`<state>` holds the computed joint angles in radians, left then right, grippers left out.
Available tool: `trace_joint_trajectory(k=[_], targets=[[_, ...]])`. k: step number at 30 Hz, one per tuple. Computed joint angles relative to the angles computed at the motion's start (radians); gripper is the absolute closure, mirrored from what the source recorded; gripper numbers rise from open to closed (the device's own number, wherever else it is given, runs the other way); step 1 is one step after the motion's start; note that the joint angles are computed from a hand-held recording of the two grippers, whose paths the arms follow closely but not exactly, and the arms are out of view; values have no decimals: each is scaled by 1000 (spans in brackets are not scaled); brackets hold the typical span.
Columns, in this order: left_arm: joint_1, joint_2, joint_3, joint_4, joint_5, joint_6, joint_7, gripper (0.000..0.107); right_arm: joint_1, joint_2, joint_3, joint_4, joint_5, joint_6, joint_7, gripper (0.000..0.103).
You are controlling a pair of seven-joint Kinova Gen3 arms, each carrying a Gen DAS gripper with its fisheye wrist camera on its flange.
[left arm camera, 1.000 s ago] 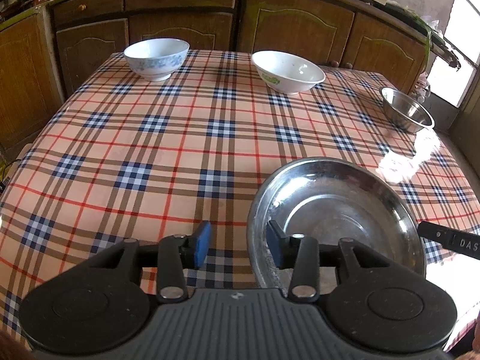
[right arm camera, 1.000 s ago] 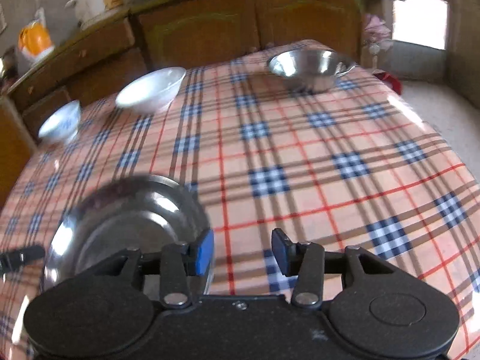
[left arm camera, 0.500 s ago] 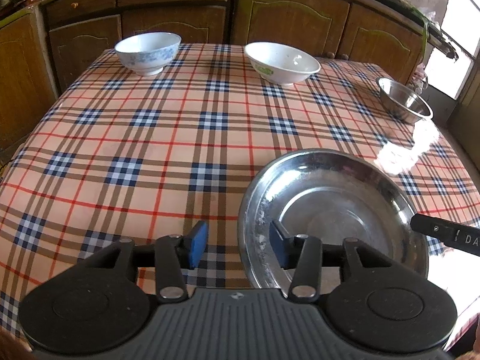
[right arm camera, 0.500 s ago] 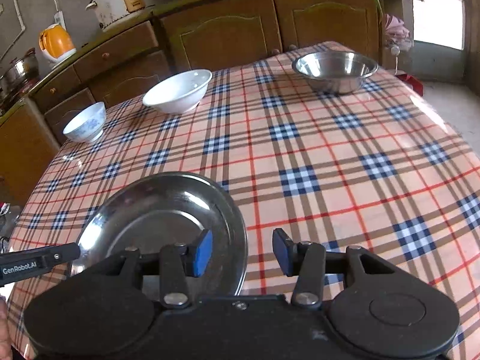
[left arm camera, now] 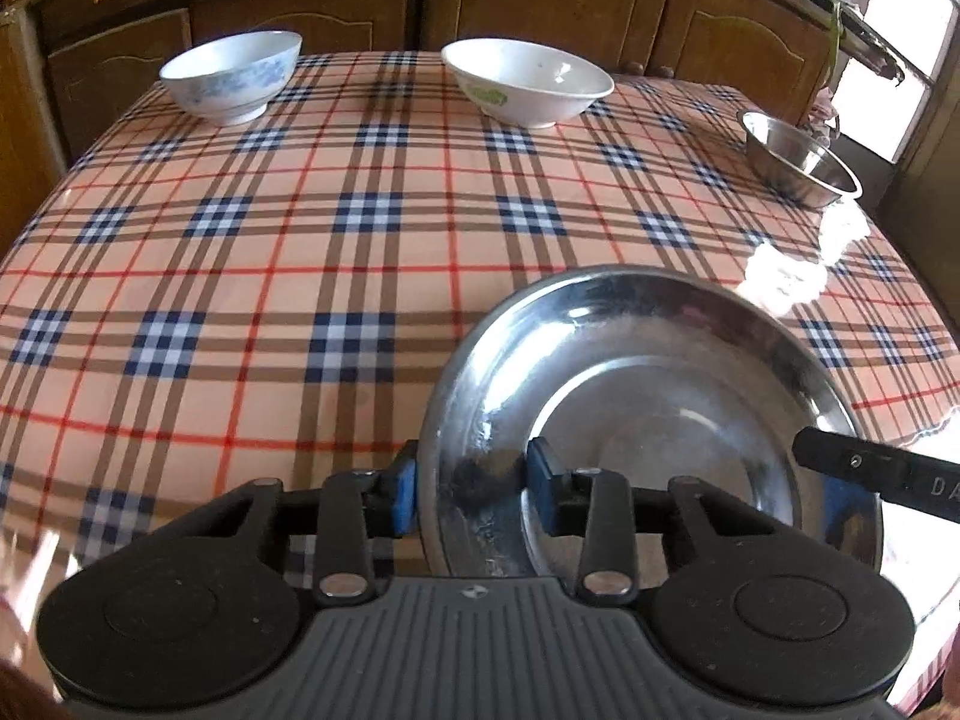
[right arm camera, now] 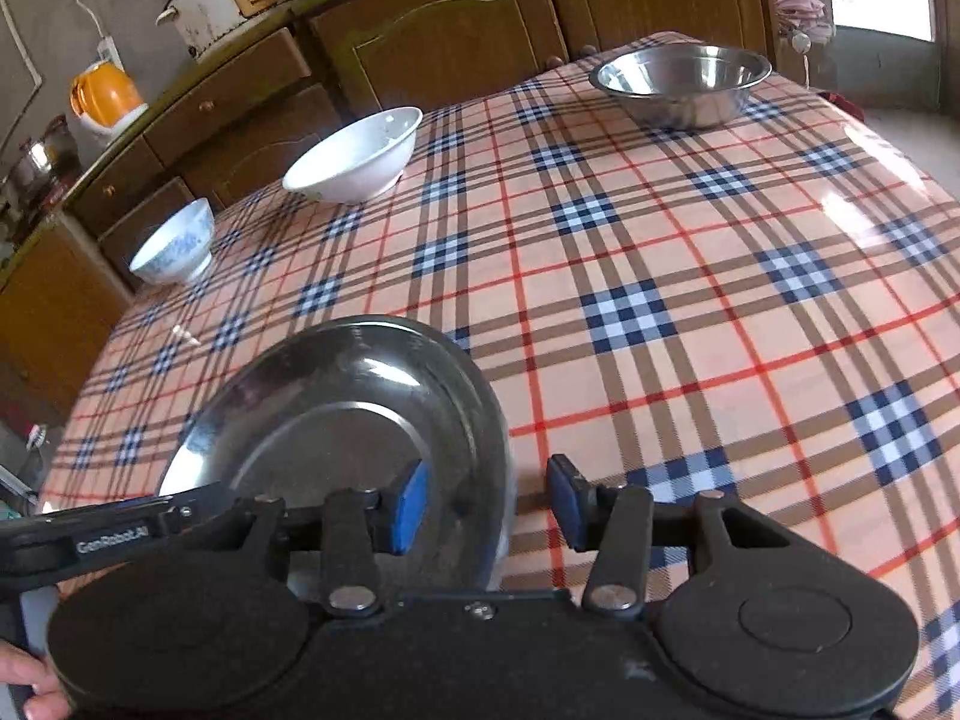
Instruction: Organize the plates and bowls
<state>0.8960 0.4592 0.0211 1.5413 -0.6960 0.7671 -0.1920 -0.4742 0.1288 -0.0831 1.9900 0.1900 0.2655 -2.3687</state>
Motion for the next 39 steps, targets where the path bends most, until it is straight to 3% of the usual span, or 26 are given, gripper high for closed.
trace_joint_trajectory(k=[2, 4, 7, 10, 17, 28, 39], targets=[[-8, -5, 3, 3, 10, -8, 0, 74, 23, 2, -17, -12, -33, 20, 33, 68], [-3, -13, -1, 16, 3, -19, 9, 75, -29, 0, 37, -8, -5, 24, 0, 79], [3, -19, 1, 20, -9, -22, 13, 76, -98, -8, 98, 4, 97, 23, -122, 80], [14, -16, -1, 4, -30, -12, 16, 76, -66, -24, 50, 4, 210, 38, -229, 79], [42, -30, 0, -37, -87, 25, 29, 77, -26, -74, 4, -10, 324, 74, -325, 79], [55, -52, 26, -71, -137, 77, 46, 77, 56, -135, -77, -41, 320, 121, -280, 79], [60, -76, 45, -65, -172, 116, 81, 77, 77, -163, -127, -68, 316, 166, -255, 79]])
